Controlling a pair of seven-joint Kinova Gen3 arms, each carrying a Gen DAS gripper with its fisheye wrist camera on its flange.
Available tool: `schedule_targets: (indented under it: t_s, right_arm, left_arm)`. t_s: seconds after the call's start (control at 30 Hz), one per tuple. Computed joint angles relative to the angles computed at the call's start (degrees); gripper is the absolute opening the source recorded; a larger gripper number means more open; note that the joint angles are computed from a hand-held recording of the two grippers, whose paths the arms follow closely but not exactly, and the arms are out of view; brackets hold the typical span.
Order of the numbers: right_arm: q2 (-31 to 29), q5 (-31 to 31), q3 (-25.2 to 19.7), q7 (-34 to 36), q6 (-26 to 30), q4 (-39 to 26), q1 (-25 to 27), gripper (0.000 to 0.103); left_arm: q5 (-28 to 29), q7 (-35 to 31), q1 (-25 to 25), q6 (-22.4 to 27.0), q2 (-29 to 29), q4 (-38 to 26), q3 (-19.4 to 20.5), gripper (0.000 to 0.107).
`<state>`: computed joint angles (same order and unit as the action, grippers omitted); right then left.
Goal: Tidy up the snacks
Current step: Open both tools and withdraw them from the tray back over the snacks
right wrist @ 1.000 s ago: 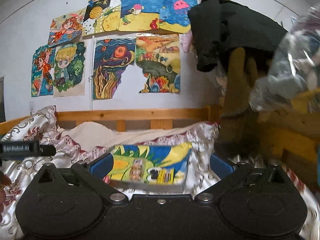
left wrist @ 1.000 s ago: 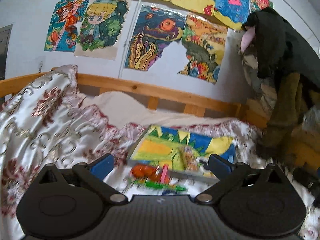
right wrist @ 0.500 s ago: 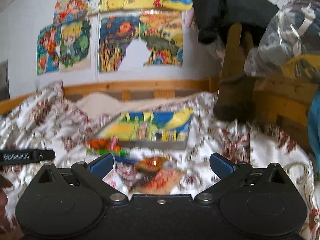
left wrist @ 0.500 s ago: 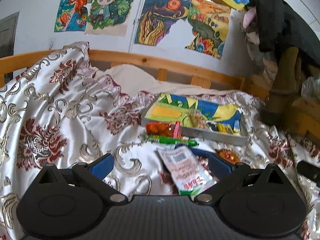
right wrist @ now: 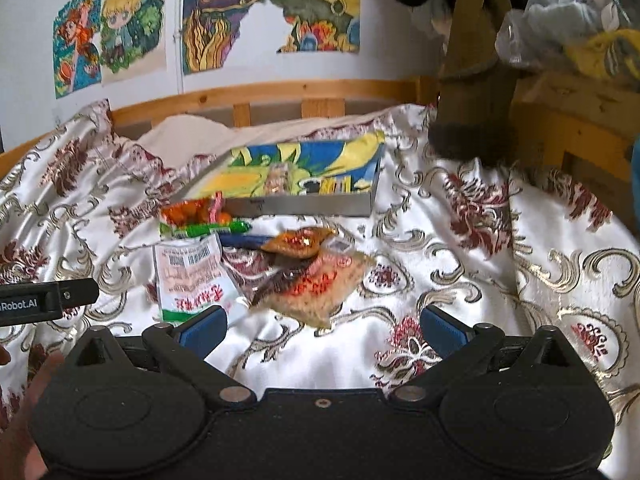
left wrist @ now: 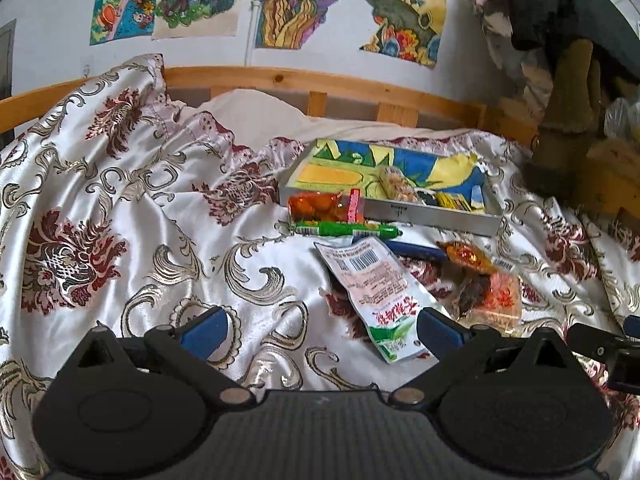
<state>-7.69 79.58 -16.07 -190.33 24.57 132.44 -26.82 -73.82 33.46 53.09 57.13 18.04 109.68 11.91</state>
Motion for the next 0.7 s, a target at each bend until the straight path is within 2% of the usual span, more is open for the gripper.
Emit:
schedule_targets:
  t_s: [0.37,0.57,0.7]
  right_arm:
    - [2.25,-4.05,0.68,4.68,-1.3,-1.4,0.36,0.102]
    - [2.84,-5.13,0.73,5.69,-1.78,-1.83,0.82,0.102]
    - [3.05,-6.85,1.31,6.97,-3.24,-2.09,1.29,0.102]
  left_arm:
    - [3.21,-5.55,-1.15,-2.45,0.53,-1.11,-0.78,0.103]
    - [3.91,-6.31,-1.7,-3.7,0.65,-1.52,-1.53,0.103]
    - [3.39,-3.98,-2.54,-7.21,-0.1,-0.39,-2.12,0.103]
